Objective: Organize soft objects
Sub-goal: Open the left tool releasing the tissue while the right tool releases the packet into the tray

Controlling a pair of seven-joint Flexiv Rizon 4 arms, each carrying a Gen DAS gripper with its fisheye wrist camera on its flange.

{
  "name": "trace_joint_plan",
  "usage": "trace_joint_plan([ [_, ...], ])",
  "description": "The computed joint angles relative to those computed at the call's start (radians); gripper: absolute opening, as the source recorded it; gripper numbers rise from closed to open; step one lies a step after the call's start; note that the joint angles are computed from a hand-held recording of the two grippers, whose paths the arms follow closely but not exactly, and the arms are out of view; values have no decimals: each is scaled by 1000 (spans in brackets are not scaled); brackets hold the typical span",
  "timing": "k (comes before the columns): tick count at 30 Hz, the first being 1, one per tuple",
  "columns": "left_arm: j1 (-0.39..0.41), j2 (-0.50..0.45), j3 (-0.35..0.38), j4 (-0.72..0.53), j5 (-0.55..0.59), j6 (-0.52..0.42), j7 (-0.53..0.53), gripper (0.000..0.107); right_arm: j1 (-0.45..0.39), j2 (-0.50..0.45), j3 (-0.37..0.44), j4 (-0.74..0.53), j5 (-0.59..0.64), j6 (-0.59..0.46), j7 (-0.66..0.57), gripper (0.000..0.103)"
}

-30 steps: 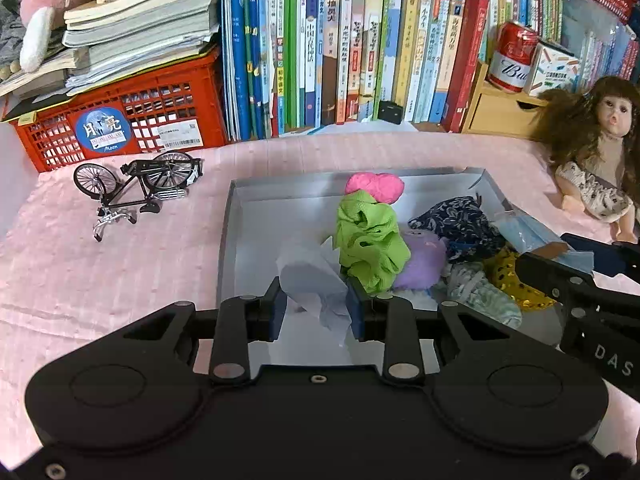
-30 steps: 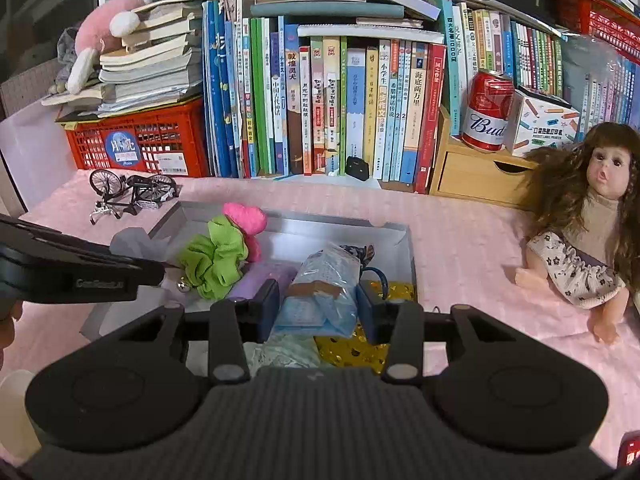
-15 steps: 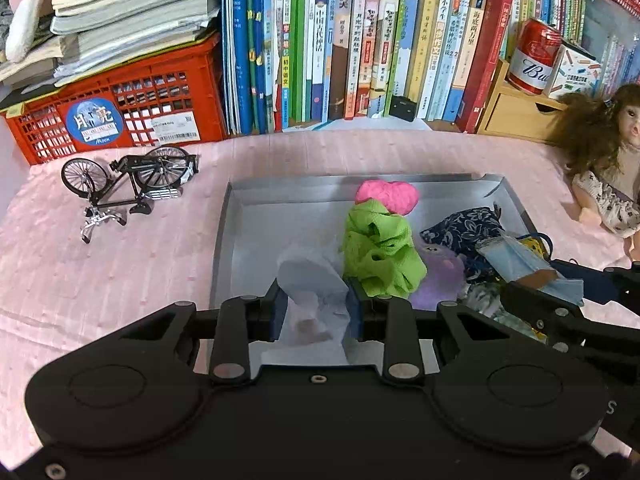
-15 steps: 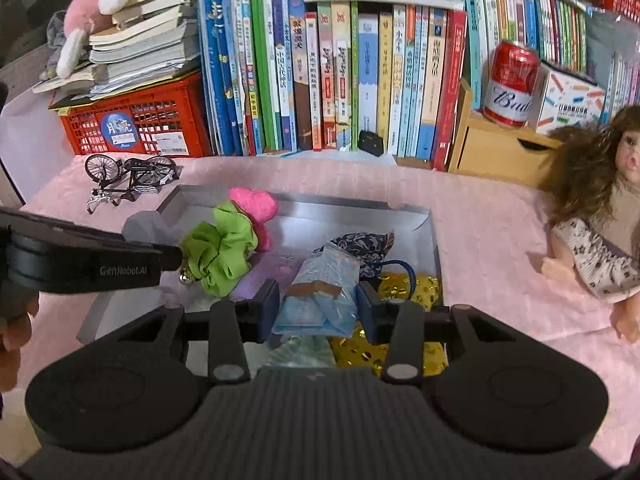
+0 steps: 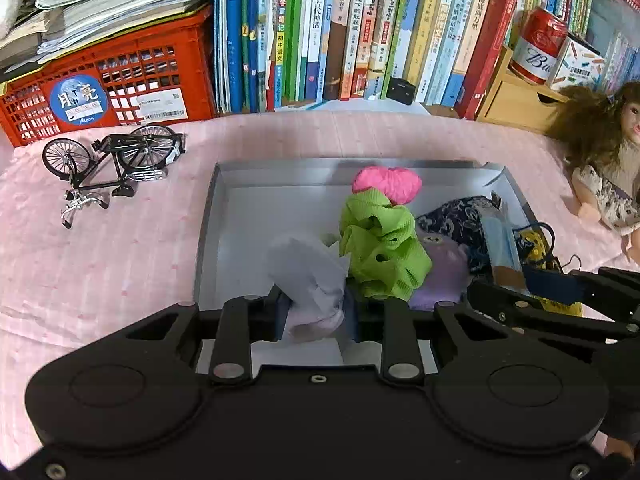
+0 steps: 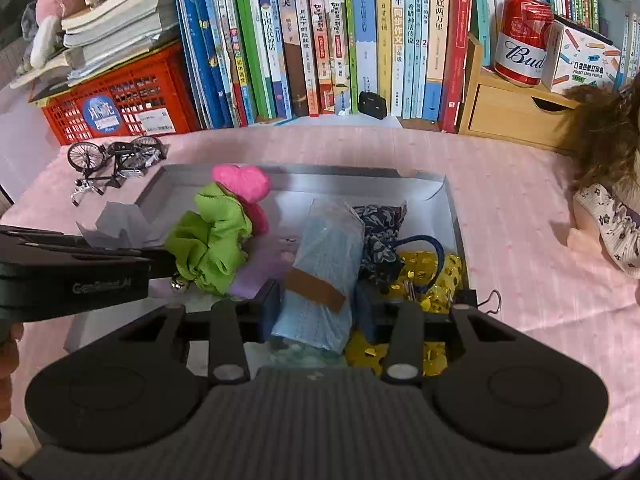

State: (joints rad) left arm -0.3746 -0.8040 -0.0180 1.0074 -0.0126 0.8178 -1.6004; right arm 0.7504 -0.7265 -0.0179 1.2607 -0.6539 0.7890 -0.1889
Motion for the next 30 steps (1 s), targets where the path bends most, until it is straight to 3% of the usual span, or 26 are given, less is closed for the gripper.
trace_joint_plan([
  [6, 1, 6, -4, 13, 0, 10, 8, 28, -3, 7, -2, 18, 0, 29, 9, 50],
  [8, 1, 13, -4, 25, 3, 22, 13, 32, -1, 15, -8, 34, -11, 48, 21, 61],
  [14, -1, 47, -2, 80, 16, 77, 25, 45, 9, 46, -25, 78, -62, 71, 72, 65],
  [18, 4, 89, -15, 147, 14, 149, 50, 56, 17, 75, -38, 118, -119, 86, 125, 70],
  [22, -3, 127, -10, 207, 27, 227, 70, 58, 25, 110, -47, 162, -195, 91, 183, 76],
  [26, 0, 173, -15, 285, 23, 316, 80, 77, 28, 150, -46, 212, -282, 93, 252, 81],
  [30, 4, 219, -22, 363, 21, 390, 105, 80, 25, 191, -35, 262, -376, 89, 324, 85],
])
